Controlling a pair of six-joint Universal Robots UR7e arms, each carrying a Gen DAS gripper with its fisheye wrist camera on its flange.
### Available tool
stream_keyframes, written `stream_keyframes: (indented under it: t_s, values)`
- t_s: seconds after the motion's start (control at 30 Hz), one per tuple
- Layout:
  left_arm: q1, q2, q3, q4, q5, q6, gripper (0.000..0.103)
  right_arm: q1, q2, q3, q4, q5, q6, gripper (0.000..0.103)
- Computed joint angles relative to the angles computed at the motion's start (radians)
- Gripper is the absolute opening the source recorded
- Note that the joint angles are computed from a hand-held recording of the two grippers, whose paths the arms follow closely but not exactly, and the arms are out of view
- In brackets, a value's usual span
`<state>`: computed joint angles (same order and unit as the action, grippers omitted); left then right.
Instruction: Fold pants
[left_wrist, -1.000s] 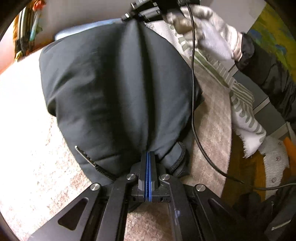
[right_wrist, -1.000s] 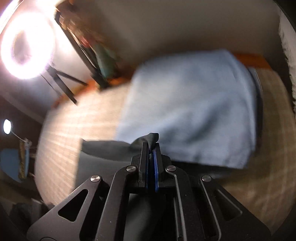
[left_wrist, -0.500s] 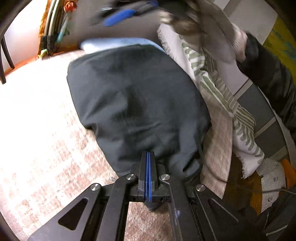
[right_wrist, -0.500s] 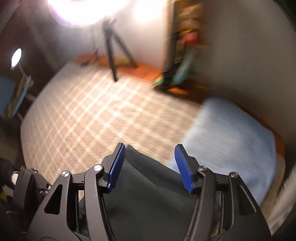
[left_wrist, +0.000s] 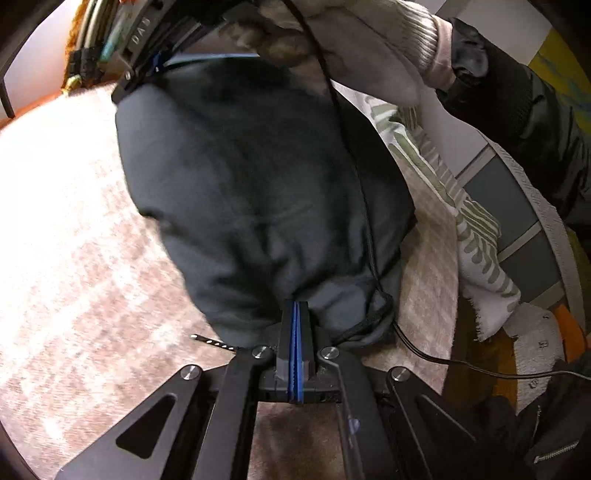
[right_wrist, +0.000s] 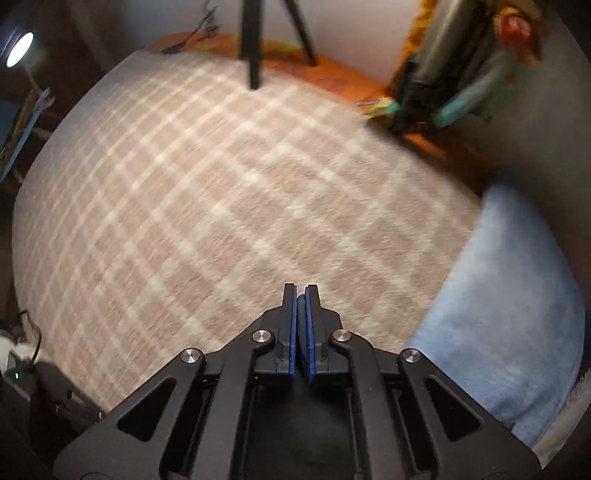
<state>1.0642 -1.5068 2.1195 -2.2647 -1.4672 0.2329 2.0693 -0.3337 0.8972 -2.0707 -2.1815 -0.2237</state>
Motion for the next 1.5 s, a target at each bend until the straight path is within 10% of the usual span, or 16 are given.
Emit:
stream_keyframes:
  t_s: [0.1,0.33,0.43,0.5,0.67,1.17,1.5]
  values:
    - [-0.03,-0.015,0.033,-0.01,0.014,0.012,0.0,-0.012,0.009,0.016,-0.069,-0.112,0.039,0.0]
    - [-0.02,-0.024,-0.008,0.046,0.006,-0.037,0.0,-0.044,-0.168,0.209,-0.216,0.064,0.077,0.0]
    - [-0.015,-0.039,-0.036,0.057,0.006,-0.085,0.0,-0.044,-0.274,0.328,-0.289,0.111,0.11,0.029]
    - [-0.016,-0.051,-0.046,0.047,0.024,-0.107,0.0,-0.04,-0.344,0.413,-0.364,0.143,0.119,0.07]
    - [0.012,-0.03,-0.11,0.054,0.046,-0.219,0.0,-0.056,-0.509,0.626,-0.482,0.174,0.175,0.084]
    - [0.069,0.148,-0.203,-0.002,0.02,-0.34,0.0,-0.15,-0.598,0.842,-0.462,0.111,0.197,0.094]
    - [0.148,0.22,-0.244,-0.046,-0.13,-0.392,0.0,-0.224,-0.629,0.913,-0.551,0.283,0.185,0.103]
